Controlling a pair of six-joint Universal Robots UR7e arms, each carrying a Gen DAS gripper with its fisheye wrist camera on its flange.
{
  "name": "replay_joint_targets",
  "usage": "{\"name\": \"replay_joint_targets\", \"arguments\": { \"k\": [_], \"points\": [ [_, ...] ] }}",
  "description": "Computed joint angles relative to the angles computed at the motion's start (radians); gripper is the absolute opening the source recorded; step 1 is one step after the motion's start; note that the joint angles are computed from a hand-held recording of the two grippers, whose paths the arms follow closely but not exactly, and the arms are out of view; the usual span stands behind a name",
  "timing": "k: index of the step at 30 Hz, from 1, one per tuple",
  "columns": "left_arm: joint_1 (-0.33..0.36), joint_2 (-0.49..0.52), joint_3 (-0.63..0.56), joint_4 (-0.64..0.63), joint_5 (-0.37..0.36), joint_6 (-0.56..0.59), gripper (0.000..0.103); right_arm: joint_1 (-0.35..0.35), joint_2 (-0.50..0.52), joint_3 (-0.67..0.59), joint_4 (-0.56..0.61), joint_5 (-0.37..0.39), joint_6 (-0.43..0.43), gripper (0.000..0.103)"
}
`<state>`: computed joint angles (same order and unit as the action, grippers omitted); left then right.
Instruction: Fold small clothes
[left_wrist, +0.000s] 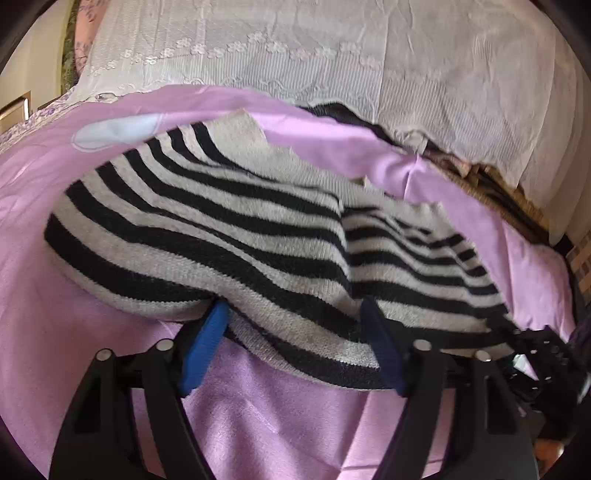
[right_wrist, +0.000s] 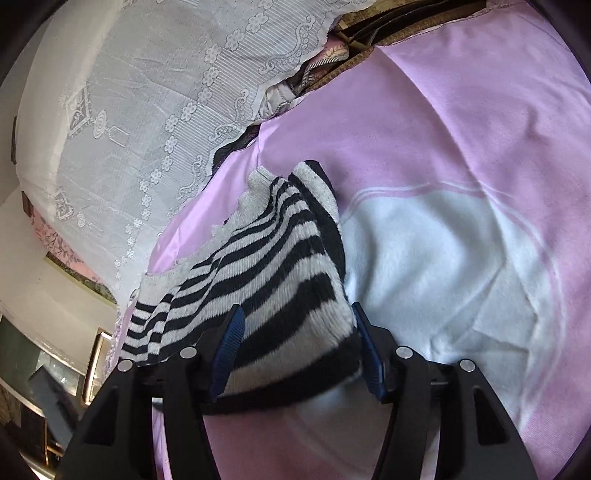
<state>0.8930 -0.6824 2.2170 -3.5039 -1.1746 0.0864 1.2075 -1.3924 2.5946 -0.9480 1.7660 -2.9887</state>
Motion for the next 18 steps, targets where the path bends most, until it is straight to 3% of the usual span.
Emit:
{"name": "replay_joint_targets", "arguments": {
  "k": [2, 5, 9, 14, 18],
  "points": [
    [0.007, -0.029, 0.016, -0.033, -0.044, -0.016, 0.064, 0.03, 0.017, -0.021, -0.002, 0.054, 0.017, 0.06],
    [0.011, -0.053, 0.042, -0.108, -0.105, -0.009, 0.058, 0.036, 0.019, -0.025, 0.004, 0.066, 0.014, 0.058],
    [-0.026, -0.046, 0.077, -0.205, -0.092, 0.035, 0.054, 0.015, 0.005, -0.012, 0.017, 0.038, 0.018, 0.049],
    [-0.033, 0.033, -0.003, -0.073, -0.032, 0.064, 0.044, -0.002, -0.003, 0.011, 0.01, -0.005, 0.043, 0.048],
    [-0.025, 0.08, -0.076, 0.042, 0.028, 0.067, 0.042, -0.022, -0.009, 0.021, 0.007, -0.035, 0.062, 0.045]
  ]
}}
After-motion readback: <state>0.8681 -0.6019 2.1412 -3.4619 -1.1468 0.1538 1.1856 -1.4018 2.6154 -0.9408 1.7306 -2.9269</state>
